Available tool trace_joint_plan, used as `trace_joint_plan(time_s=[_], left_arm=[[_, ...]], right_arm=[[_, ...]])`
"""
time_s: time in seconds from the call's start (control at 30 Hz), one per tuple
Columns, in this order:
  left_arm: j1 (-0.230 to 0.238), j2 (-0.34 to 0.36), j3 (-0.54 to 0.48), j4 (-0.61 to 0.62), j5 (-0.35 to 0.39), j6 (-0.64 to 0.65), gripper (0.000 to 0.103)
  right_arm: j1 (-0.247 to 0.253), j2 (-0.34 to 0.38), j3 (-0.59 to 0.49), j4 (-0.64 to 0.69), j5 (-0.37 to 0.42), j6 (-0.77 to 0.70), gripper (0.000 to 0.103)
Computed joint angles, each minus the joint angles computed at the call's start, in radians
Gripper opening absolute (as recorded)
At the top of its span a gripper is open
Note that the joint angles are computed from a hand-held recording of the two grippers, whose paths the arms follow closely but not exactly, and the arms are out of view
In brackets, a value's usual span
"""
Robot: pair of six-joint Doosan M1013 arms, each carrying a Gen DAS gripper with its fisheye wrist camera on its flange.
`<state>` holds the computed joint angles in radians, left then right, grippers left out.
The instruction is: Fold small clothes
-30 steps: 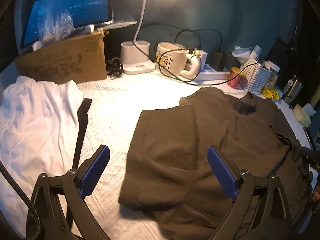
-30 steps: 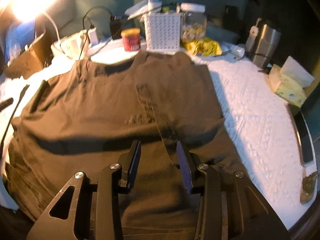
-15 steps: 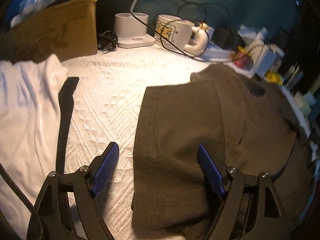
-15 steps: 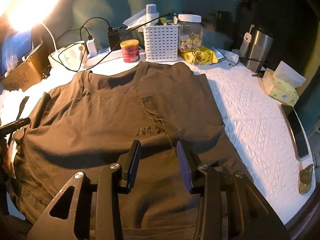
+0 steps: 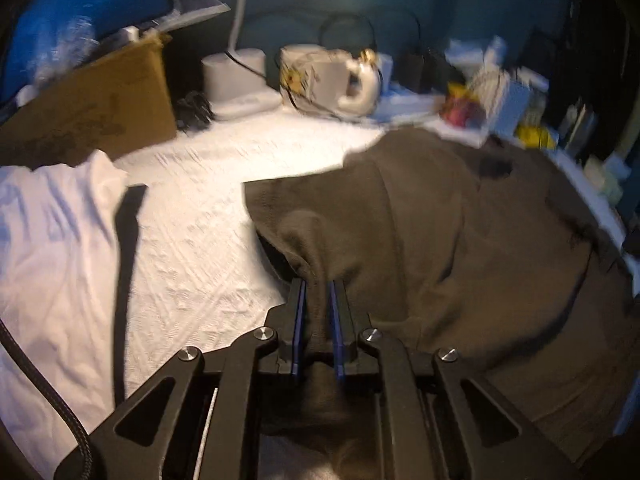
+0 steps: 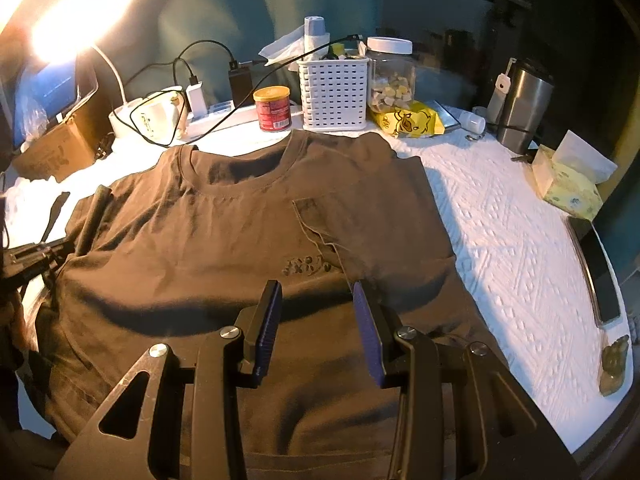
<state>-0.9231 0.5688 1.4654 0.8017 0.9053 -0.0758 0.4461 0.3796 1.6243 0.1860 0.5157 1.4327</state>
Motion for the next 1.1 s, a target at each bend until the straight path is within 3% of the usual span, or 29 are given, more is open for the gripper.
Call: trace_joint_plan(time_s=[0.13, 0.27, 0.47, 0.7, 0.87, 0.9, 0.93, 0.97, 1.0, 1.03, 1.1], left_arm=[[-0.01, -0.022, 0.015, 0.085, -0.029, -0.116, 0.011], [-0.018, -0.013, -0.019, 0.113, -0.042, -0.118, 0.01], [-0.018, 0.034, -0.112, 0.069, -0.072, 0.007, 0.01], [-0.011, 0.091, -0.203, -0.081, -0.098, 0.201, 0.011], [-0.005, 0.051, -0.146, -0.082, -0.034, 0.123, 0.012], [-0.001, 0.042, -0.132, -0.083, -0.009, 0.098, 0.021], [0.004, 0.033, -0.12, -0.086, 0.011, 0.074, 0.04], [0.007, 0.027, -0.11, -0.082, 0.023, 0.051, 0.052], [0.01, 0.02, -0.098, -0.073, 0.032, 0.024, 0.076], [0.011, 0.015, -0.088, -0.055, 0.04, 0.0, 0.09], [0.016, 0.017, -0.083, -0.04, 0.047, -0.003, 0.092]], right_arm=[[-0.017, -0.011, 0.008, 0.038, -0.012, -0.042, 0.04], [-0.039, -0.022, 0.019, 0.105, -0.041, -0.089, 0.04], [-0.067, -0.028, 0.039, 0.218, -0.056, -0.177, 0.04], [-0.1, -0.037, 0.07, 0.301, -0.066, -0.234, 0.04], [-0.122, -0.039, 0.084, 0.357, -0.063, -0.28, 0.04], [-0.125, -0.036, 0.083, 0.373, -0.06, -0.296, 0.04], [-0.127, -0.033, 0.081, 0.383, -0.055, -0.309, 0.04], [-0.127, -0.028, 0.077, 0.389, -0.05, -0.316, 0.04], [-0.126, -0.023, 0.071, 0.392, -0.043, -0.321, 0.04], [-0.125, -0.019, 0.068, 0.392, -0.039, -0.323, 0.04], [-0.121, -0.011, 0.059, 0.395, -0.03, -0.329, 0.04]])
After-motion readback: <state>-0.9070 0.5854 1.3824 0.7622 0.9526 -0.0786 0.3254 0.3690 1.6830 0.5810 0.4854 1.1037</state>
